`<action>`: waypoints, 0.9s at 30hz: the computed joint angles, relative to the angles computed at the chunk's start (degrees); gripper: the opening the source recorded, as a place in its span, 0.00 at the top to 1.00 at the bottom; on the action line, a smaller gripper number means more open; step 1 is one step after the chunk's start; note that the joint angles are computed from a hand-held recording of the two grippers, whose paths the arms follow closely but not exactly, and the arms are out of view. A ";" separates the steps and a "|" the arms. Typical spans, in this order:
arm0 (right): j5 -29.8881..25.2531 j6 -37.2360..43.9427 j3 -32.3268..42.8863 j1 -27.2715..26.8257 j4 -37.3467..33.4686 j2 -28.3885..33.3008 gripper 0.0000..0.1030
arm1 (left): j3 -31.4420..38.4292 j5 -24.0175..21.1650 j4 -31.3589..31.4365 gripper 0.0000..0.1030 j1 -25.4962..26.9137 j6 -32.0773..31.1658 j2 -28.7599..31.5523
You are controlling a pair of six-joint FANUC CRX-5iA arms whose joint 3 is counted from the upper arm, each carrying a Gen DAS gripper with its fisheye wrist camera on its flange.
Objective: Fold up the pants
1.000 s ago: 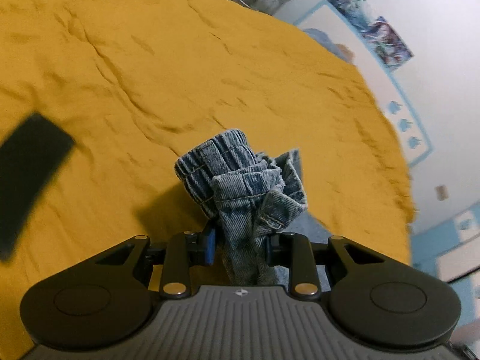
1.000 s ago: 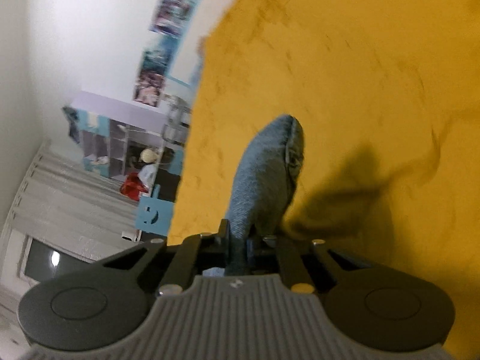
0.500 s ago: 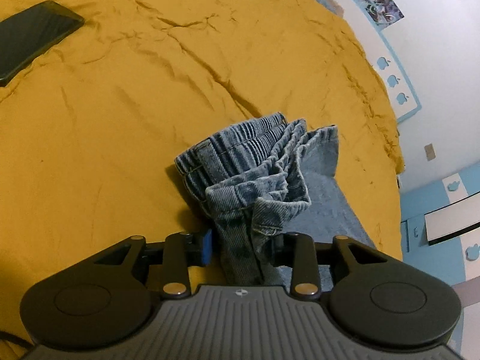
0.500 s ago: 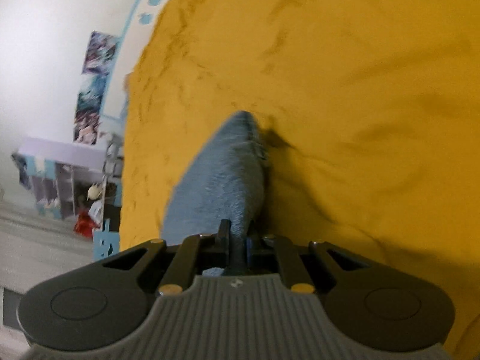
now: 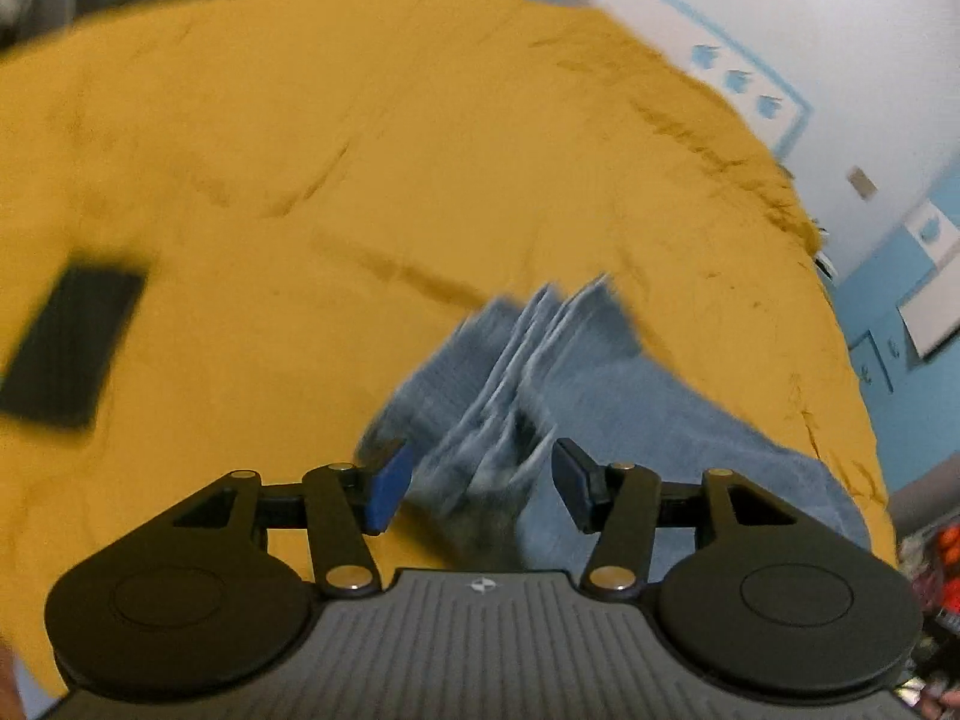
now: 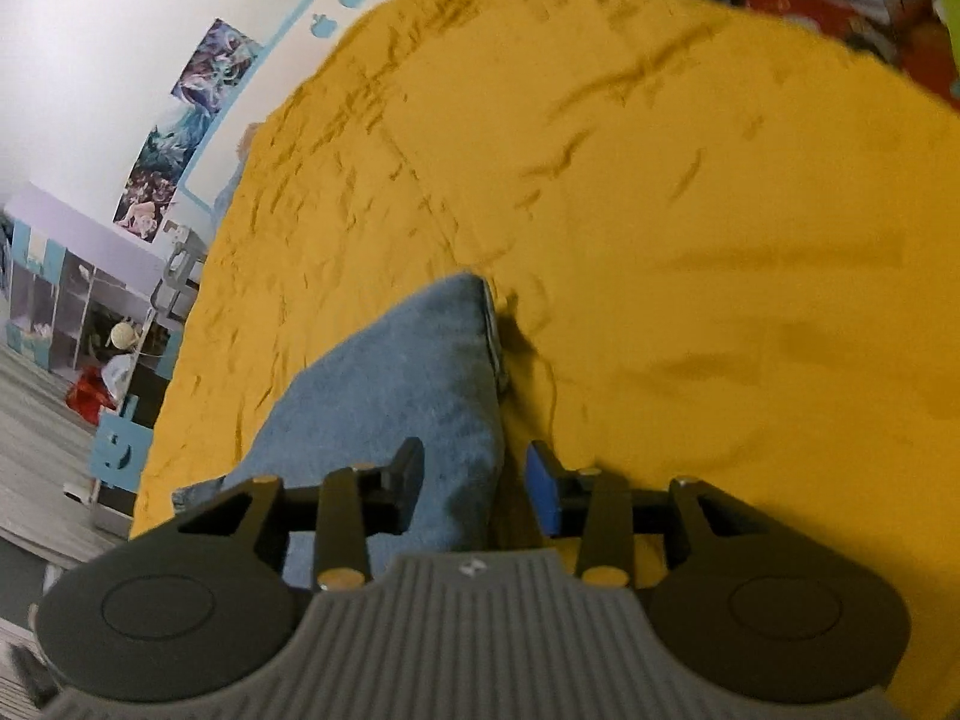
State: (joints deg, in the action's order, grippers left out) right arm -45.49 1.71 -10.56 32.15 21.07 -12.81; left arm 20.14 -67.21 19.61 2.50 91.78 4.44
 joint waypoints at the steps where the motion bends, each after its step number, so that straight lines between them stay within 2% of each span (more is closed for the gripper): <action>1: -0.07 0.64 0.30 -0.29 -0.04 0.19 0.65 | 1.23 0.74 0.63 0.40 -0.49 -1.76 0.84; 3: 0.11 1.91 0.84 -0.72 -0.06 0.58 0.65 | 4.78 0.91 2.67 0.40 -1.58 -5.71 3.87; 5: 0.21 4.24 2.49 -1.31 -0.45 1.80 0.65 | 5.97 5.25 4.32 0.38 -2.91 -9.60 6.30; 6: 0.44 5.00 3.17 -1.55 -0.66 2.36 0.65 | 6.96 6.29 4.94 0.29 -3.32 -11.32 7.87; 8: 0.92 5.97 4.61 -2.43 -1.61 3.70 0.60 | 10.55 6.20 4.47 0.26 -3.92 -12.67 11.92; 10: 1.88 6.71 5.48 -3.49 -3.15 4.59 0.60 | 15.29 4.37 2.13 0.26 -4.44 -11.45 16.37; 13: 3.46 6.20 5.52 -4.51 -4.46 5.24 0.60 | 18.78 2.02 3.56 0.26 -4.07 -12.65 20.98; 17: 5.07 5.58 4.91 -5.12 -5.57 5.40 0.60 | 27.08 -4.55 5.70 0.27 -3.47 -10.92 28.42; 18: 5.35 5.29 4.77 -5.23 -5.66 5.50 0.60 | 29.95 -7.02 6.10 0.30 -3.30 -9.91 30.42; 19: 5.60 5.12 4.64 -5.34 -5.65 5.63 0.60 | 30.61 -7.67 7.32 0.45 -3.06 -9.60 31.29; 20: 5.66 5.40 4.76 -5.51 -6.06 5.80 0.60 | 29.52 -7.23 9.12 0.51 -2.71 -10.07 31.17; 21: 5.49 5.89 5.05 -5.67 -6.67 6.03 0.60 | 27.32 -5.60 9.71 0.58 -2.79 -10.88 29.96; 22: 5.08 6.40 5.52 -5.76 -7.11 6.40 0.60 | 23.70 -2.53 10.11 0.77 -3.01 -13.37 27.73; 23: 4.80 6.83 5.81 -5.74 -7.10 6.67 0.60 | 20.18 0.58 10.63 0.90 -3.25 -16.48 25.46; 24: 4.18 7.27 6.27 -5.60 -6.82 6.96 0.60 | 18.41 2.12 11.36 0.98 -3.23 -18.20 24.03; 26: 2.34 8.68 7.66 -4.95 -5.24 7.65 0.59 | 16.17 4.07 12.80 0.98 -2.87 -18.86 22.07; 27: 1.96 9.66 8.22 -4.43 -4.13 7.87 0.60 | 16.99 3.94 10.83 0.98 -2.82 -18.53 21.89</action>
State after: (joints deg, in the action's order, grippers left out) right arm -43.54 11.37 -2.34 27.72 16.93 -4.94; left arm 37.13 -63.26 30.44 -0.31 73.25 26.33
